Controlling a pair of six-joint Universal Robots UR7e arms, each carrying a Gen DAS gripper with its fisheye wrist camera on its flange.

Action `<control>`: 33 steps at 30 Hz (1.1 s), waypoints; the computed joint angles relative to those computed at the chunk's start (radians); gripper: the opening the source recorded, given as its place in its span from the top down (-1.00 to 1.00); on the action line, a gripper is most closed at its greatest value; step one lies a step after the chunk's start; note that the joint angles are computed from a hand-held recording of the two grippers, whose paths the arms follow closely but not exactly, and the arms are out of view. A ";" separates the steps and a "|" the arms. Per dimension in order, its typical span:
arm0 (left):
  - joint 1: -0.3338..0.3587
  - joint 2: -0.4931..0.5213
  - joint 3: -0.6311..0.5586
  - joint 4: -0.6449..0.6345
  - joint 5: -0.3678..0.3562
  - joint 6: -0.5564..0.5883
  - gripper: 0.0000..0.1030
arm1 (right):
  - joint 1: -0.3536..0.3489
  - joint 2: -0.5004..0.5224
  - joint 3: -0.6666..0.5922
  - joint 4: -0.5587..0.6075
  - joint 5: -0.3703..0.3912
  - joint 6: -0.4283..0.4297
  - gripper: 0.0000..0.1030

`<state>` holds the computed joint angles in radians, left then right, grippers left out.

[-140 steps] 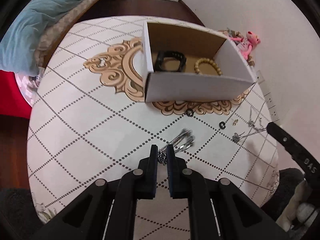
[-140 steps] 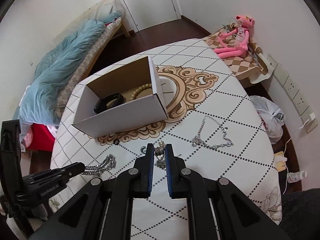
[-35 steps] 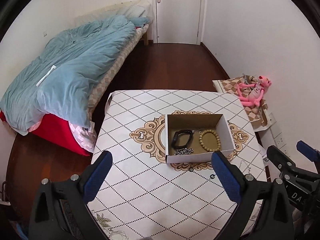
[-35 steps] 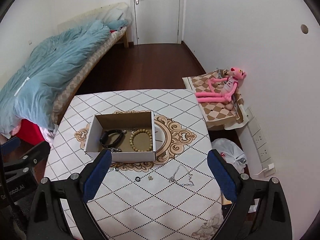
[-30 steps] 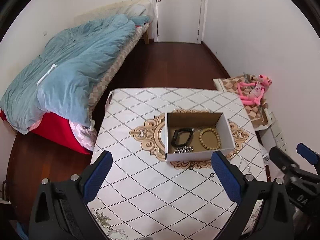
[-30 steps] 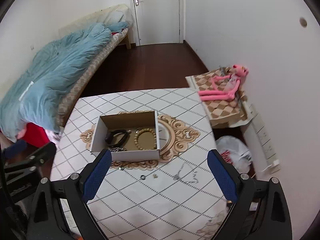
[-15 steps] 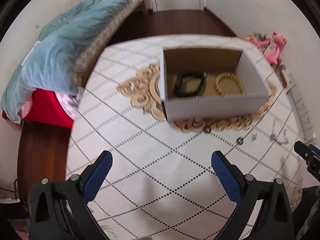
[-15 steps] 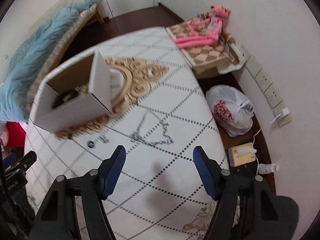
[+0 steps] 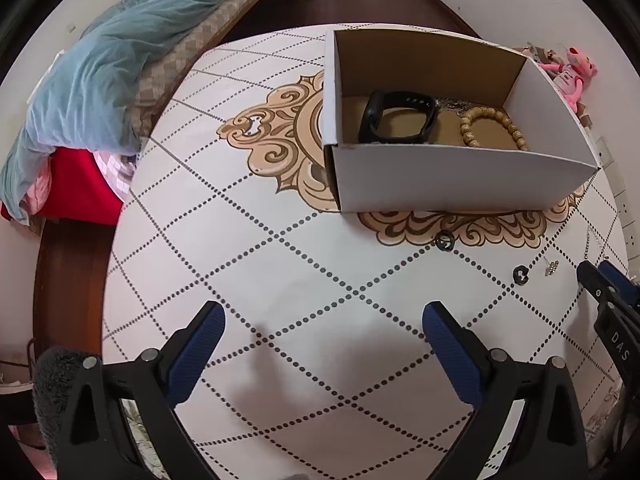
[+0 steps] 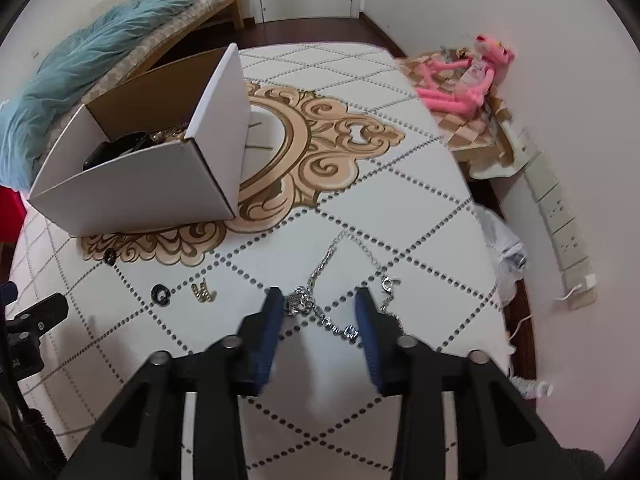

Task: Organize jewelry
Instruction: 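Grasp the silver necklace with the right tool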

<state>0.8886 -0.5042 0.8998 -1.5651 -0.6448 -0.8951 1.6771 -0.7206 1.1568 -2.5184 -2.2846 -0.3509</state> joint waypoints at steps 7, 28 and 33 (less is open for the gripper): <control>-0.008 0.021 0.019 -0.186 -0.073 0.134 -0.95 | -0.011 -0.040 0.046 -0.034 0.044 0.015 0.94; -0.022 0.156 -0.102 -0.347 -0.138 0.423 0.77 | -0.033 -0.089 0.064 -0.049 0.068 0.082 0.93; -0.018 0.148 -0.088 -0.371 -0.148 0.434 0.90 | -0.032 -0.090 0.065 -0.058 0.073 0.079 0.93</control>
<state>0.8705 -0.3564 0.8117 -1.9357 -0.7929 -0.4615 1.6451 -0.8107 1.2219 -2.5768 -2.2113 -0.2721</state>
